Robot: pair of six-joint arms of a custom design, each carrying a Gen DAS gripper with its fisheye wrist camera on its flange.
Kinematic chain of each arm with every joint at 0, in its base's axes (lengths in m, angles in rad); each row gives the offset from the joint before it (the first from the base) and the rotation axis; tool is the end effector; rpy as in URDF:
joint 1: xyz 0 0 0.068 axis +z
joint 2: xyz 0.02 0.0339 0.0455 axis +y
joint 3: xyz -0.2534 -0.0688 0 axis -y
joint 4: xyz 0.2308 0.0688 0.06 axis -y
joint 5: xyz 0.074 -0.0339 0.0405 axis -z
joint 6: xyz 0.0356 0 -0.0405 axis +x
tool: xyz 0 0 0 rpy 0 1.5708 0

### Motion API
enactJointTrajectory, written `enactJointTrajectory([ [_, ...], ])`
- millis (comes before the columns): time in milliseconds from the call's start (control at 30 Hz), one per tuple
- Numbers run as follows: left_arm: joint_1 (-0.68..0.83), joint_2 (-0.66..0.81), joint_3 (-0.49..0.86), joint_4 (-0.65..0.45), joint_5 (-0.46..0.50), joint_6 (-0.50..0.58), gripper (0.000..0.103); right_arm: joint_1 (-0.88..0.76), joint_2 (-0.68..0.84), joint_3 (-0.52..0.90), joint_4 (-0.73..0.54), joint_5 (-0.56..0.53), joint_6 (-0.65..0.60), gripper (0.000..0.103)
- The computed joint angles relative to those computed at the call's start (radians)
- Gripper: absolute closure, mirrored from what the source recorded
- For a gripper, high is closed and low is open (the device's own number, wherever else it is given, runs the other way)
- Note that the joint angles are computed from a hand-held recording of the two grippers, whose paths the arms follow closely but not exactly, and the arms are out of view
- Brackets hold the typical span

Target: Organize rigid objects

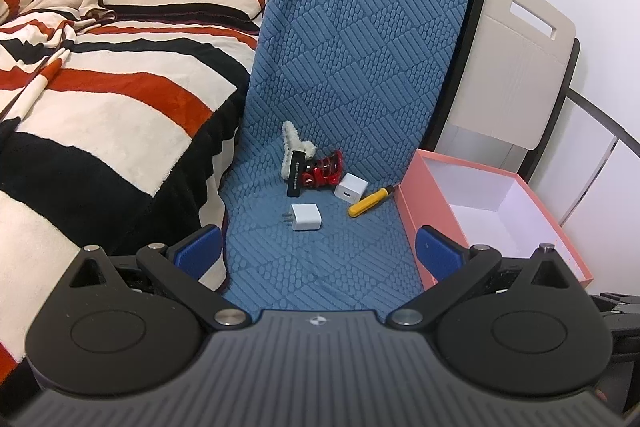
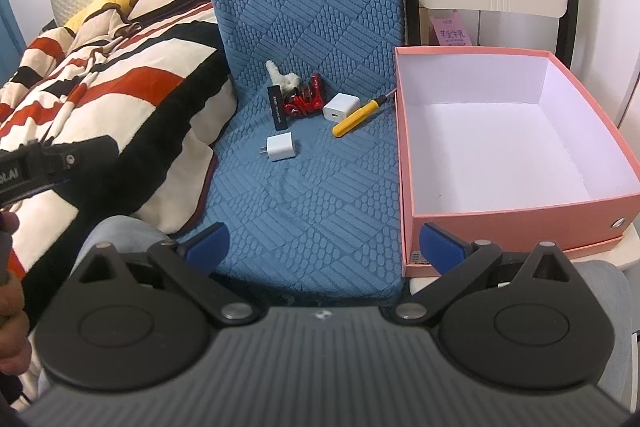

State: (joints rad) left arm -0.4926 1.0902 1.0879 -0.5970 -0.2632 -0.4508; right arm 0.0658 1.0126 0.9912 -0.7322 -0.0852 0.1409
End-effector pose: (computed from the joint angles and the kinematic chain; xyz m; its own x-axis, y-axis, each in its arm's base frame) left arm 0.2011 -0.0974 0.3365 -0.5638 -0.1748 -0.8072 0.0241 0.9734 -0.2277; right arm 0.1970 0.0160 0.3086 -0.6939 0.0945 -0.7138 -0.0303 0.9866 0.1601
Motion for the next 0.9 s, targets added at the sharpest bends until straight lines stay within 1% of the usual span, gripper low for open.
enactJointTrajectory([
  [133, 0.008, 0.01, -0.006, 0.018, 0.018, 0.0, 0.0, -0.006, 0.003, -0.001, 0.006, -0.003, -0.005, 0.0],
  [333, -0.009, 0.025, -0.003, 0.021, 0.005, 0.003, 0.0, -0.017, 0.0, -0.007, 0.007, -0.009, -0.015, 0.0],
  [600, -0.009, 0.035, -0.017, 0.022, 0.014, 0.006, 0.0, -0.041, -0.003, -0.021, -0.001, -0.037, -0.008, 0.0],
  [733, 0.003, 0.046, -0.038, 0.064, 0.03, 0.015, 0.0, -0.045, 0.003, -0.036, 0.016, -0.039, -0.008, 0.0],
  [767, 0.009, 0.052, -0.054, 0.091, 0.03, 0.015, 0.0, -0.051, 0.01, -0.041, 0.03, -0.048, -0.02, 0.0],
  [833, 0.02, 0.093, -0.043, 0.085, 0.022, 0.009, 0.0, -0.057, 0.035, -0.046, 0.062, -0.046, -0.033, 0.0],
  [900, 0.031, 0.116, -0.062, 0.133, 0.019, 0.031, 0.0, -0.067, 0.057, -0.052, 0.102, -0.049, -0.034, 0.0],
])
